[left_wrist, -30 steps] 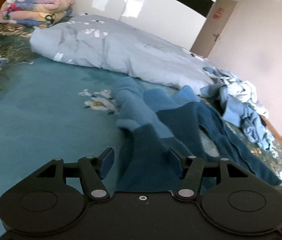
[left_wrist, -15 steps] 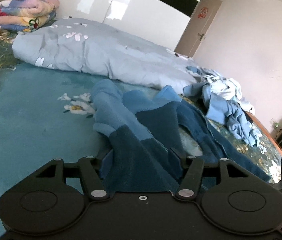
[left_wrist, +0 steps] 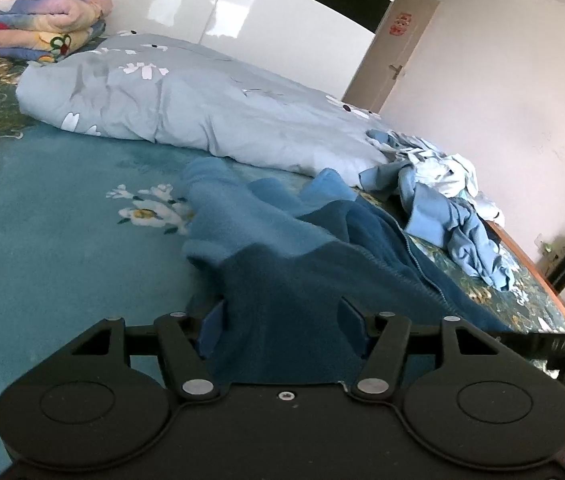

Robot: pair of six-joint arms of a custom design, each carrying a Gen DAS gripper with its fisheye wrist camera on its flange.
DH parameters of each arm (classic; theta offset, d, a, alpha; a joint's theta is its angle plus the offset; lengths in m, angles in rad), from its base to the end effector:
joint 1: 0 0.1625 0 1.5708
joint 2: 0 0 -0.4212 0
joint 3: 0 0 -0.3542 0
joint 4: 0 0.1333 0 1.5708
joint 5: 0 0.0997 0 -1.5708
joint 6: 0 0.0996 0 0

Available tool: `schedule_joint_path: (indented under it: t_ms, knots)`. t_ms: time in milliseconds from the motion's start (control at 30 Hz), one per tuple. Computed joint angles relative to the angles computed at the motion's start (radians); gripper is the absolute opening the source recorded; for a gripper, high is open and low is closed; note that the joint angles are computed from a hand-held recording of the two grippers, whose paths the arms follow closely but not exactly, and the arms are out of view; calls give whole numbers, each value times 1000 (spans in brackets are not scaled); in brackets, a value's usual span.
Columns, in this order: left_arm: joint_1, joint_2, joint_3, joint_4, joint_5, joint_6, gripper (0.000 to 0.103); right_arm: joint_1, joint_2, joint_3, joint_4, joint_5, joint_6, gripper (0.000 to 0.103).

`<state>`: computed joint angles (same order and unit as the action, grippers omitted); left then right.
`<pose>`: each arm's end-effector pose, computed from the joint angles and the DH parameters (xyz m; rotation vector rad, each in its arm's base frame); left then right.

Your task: Fold clothes

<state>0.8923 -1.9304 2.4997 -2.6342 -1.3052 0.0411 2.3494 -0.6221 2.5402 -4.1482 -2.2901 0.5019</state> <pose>-0.0538 -0.3208 0.3285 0.9405 2.7810 -0.8255 0.2915 -0.1991 0.0767 0.0277 -2.6611 1.3171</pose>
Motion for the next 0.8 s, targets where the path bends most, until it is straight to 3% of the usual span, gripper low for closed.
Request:
schedule_joint_path:
  t_ms: [100,200,300,400,467,633,700,800]
  knots:
    - [4,-13,0,6,1,5,61,27,-30,38,9,-97,46,6]
    - [-1,-18,-1,8,28,8,63,23,-42,95,17,-154,156,6]
    - [-21,10,0,-7,102,-4,63,5,-25,128,48,-156,238,6]
    - [-40,78,4,-66,190,-3,64,-7,10,136,34,-141,269,6]
    - [-24,143,-7,-108,210,17,64,-14,20,136,30,-133,277,6]
    - [45,284,-64,-152,158,25,64,-15,1,143,63,-127,284,7]
    - [80,321,-88,-170,95,18,63,-11,-2,145,67,-129,286,7]
    - [68,369,-96,-226,125,35,63,-3,-12,148,85,-129,299,7]
